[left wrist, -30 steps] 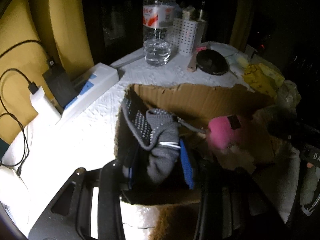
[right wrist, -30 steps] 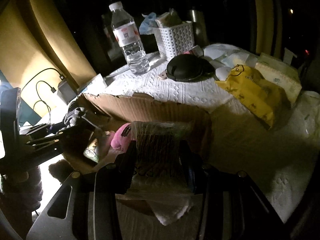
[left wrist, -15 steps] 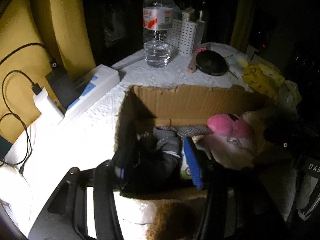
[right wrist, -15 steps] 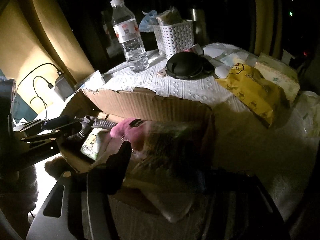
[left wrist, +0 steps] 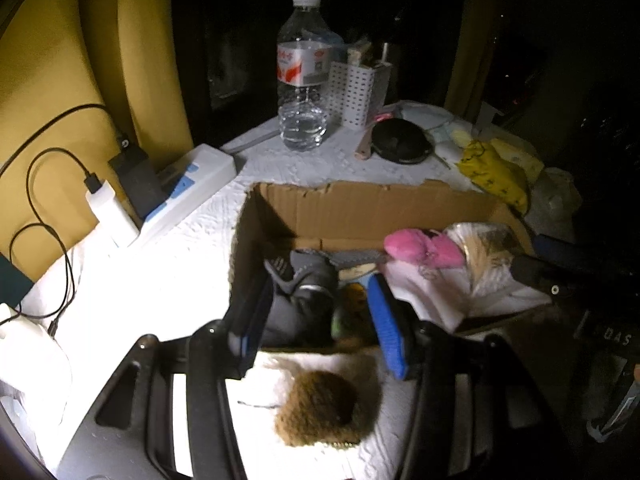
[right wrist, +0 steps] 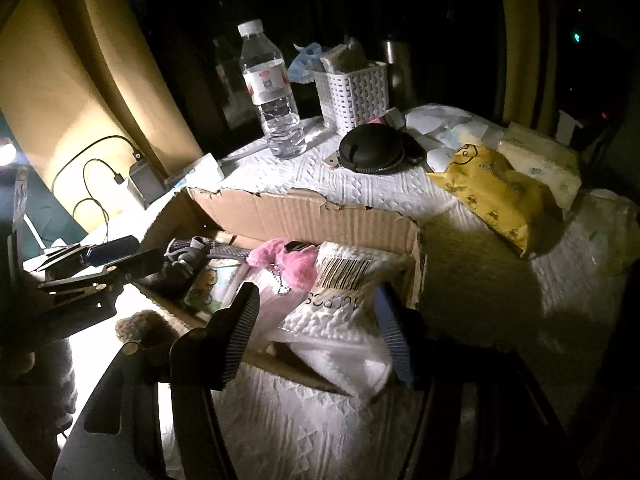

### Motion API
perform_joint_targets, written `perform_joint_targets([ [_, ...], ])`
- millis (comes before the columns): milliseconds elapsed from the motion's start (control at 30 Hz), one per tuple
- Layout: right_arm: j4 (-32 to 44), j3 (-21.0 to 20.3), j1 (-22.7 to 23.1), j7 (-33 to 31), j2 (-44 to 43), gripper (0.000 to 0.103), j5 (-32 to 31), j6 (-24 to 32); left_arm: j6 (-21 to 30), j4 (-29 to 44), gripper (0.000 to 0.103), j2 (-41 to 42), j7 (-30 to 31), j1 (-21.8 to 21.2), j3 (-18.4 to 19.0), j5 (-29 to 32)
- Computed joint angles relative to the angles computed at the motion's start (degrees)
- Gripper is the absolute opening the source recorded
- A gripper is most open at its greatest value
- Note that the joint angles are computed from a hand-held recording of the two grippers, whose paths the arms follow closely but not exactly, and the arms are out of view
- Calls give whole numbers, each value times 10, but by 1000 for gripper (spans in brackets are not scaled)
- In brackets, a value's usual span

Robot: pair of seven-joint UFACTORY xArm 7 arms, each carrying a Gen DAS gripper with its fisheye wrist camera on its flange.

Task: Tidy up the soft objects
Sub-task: 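Release the glove with the left gripper while the right releases the swab bag in the box, then grasp the bubble-wrap bundle with the left gripper while the right grasps the brown plush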

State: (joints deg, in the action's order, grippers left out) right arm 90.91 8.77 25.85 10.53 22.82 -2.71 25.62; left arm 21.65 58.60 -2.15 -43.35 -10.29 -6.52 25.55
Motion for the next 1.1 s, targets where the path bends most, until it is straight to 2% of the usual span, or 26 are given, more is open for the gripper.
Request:
perform_joint_targets([
  [233,-33,0,4,9,-30,63,-7,-13,0,-26,54,-35,-11,2,-10,2],
  [300,-43,0,6,14,-39,63,-10,-17,-2,-35,76,-46,-12,4,-14,0],
  [600,-78,5,13,35,-72,63,-25,-32,-2,-78,77,-107,-16,23,-36,-4],
  [1100,-93,17,41,69,-82,63,-52,-39,13,-179,77,-220,22,54,-51,-57],
])
